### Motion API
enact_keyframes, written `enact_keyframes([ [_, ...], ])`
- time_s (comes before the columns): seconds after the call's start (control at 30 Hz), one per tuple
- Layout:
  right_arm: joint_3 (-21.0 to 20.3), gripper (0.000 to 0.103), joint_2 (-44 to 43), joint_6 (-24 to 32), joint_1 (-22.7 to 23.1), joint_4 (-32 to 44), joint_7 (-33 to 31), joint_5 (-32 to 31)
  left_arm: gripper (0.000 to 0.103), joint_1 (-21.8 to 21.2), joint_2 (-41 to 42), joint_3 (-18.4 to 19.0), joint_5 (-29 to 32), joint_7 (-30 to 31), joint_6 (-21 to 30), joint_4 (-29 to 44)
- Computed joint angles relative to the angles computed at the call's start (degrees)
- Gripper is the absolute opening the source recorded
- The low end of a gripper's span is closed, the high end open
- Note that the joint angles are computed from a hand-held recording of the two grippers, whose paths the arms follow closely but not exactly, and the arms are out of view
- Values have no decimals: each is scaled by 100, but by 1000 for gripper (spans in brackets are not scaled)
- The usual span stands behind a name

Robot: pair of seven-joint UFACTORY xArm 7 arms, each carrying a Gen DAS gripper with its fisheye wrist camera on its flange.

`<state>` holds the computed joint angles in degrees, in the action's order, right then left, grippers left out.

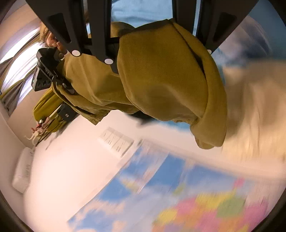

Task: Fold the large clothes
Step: 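Lift the folded shirt with both grippers and carry it over the pillow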

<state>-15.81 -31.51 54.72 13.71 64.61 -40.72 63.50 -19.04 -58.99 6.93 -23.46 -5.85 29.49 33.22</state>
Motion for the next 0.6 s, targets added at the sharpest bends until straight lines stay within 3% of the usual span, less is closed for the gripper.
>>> enact_keyframes([
  [0.1, 144, 16, 247, -260, 272, 651, -179, 392, 24, 190, 26, 86, 303, 250, 17, 527],
  [0.33, 851, 16, 1600, -887, 921, 2527, -739, 1665, 24, 795, 196, 749, 769, 872, -117, 1639],
  [0.5, 1676, 16, 2658, -1048, 1132, 3520, -1117, 2270, 25, 1320, 275, 1552, 1046, 1536, -521, 1819],
  [0.6, 2240, 16, 3184, -959, 1255, 3547, -988, 1883, 25, 1656, 72, 2320, 1108, 2087, -621, 1346],
])
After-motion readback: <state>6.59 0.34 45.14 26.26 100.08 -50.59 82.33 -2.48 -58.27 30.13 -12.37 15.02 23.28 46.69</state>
